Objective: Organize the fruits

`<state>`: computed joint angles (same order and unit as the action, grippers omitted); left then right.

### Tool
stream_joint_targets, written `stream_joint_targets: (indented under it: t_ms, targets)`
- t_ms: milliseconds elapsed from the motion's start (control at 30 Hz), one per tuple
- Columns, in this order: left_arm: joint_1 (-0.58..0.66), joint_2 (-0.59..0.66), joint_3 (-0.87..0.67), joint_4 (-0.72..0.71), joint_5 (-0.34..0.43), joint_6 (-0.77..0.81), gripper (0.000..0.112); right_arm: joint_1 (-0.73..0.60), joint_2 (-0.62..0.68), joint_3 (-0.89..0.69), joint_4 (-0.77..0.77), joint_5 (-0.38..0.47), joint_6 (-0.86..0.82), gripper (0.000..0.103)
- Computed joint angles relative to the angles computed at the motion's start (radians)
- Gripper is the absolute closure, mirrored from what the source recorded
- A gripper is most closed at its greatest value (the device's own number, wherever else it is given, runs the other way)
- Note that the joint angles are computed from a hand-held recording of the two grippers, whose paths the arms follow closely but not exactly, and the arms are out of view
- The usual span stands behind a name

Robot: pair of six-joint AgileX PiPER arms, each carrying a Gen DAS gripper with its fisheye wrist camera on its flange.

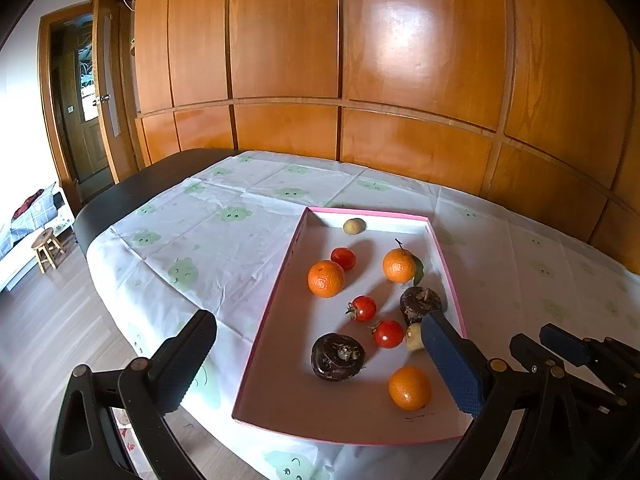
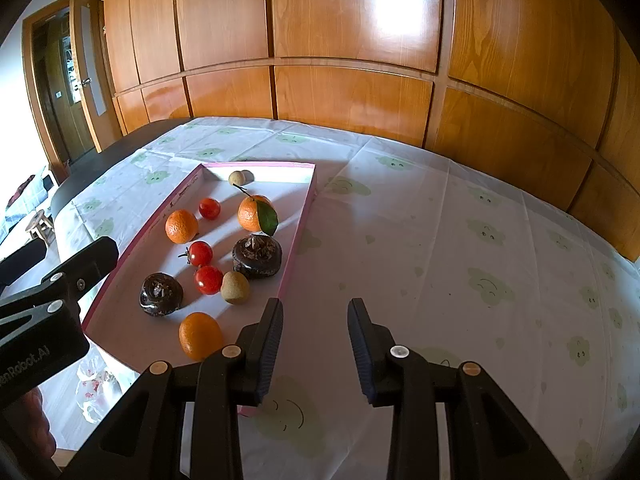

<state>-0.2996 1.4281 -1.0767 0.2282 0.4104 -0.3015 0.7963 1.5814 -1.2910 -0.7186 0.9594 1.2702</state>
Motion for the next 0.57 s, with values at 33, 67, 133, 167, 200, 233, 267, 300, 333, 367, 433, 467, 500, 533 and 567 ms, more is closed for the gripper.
stream_joint_targets:
  t_ms: [33, 67, 133, 167, 200, 233, 267, 300, 333, 367, 433, 467, 500, 533, 567]
  targets:
    - [0.0, 0.0, 0.0, 0.0, 0.001, 0.0, 0.01, 0.0, 0.0, -0.001, 0.0, 0.0, -0.001, 0.069]
    - [0.001, 0.001, -0.001, 0.001, 0.002, 0.0, 0.01, -0.001, 0.0, 0.0, 0.001, 0.0, -0.002, 0.069]
    - [0.0, 0.003, -0.002, 0.006, 0.003, -0.003, 0.01, -0.001, 0.002, 0.0, 0.001, -0.001, -0.002, 0.069]
    - [-0.001, 0.003, -0.002, 0.01, 0.003, -0.007, 0.01, -0.001, 0.002, 0.001, 0.001, -0.001, -0.001, 0.069]
    - [-0.001, 0.004, -0.002, 0.006, 0.002, -0.003, 0.01, -0.001, 0.002, 0.001, 0.001, -0.002, -0.001, 0.069]
    - [-0.001, 0.004, -0.002, 0.006, 0.002, -0.003, 0.01, -0.001, 0.001, 0.002, 0.001, -0.002, -0.001, 0.069]
    - [-0.001, 0.003, -0.001, 0.006, 0.0, -0.003, 0.01, -0.001, 0.001, 0.002, 0.001, -0.002, -0.001, 0.069]
    - [-0.001, 0.003, 0.0, 0.005, -0.002, -0.001, 0.01, -0.001, 0.001, 0.002, 0.001, -0.002, -0.001, 0.069]
    - [0.002, 0.004, 0.0, -0.011, -0.003, 0.014, 0.01, -0.002, 0.0, 0.003, 0.002, -0.003, -0.001, 0.069]
    - [0.009, 0.003, 0.001, -0.045, -0.007, 0.047, 0.01, -0.002, -0.001, 0.004, 0.002, -0.004, -0.001, 0.069]
    - [0.02, -0.005, 0.012, -0.104, -0.029, 0.105, 0.01, -0.009, -0.008, 0.013, 0.006, -0.014, 0.0, 0.069]
    - [0.019, -0.006, 0.011, -0.103, -0.032, 0.108, 0.01, -0.014, -0.012, 0.017, 0.009, -0.019, -0.001, 0.069]
    - [0.021, -0.003, 0.006, -0.123, -0.028, 0.13, 0.01, -0.023, -0.019, 0.025, 0.014, -0.027, -0.002, 0.069]
    - [0.026, 0.001, 0.0, -0.15, -0.022, 0.159, 0.01, -0.04, -0.034, 0.038, 0.021, -0.037, -0.002, 0.069]
    - [0.026, 0.004, -0.006, -0.166, -0.015, 0.172, 0.01, -0.04, -0.034, 0.038, 0.021, -0.037, -0.002, 0.069]
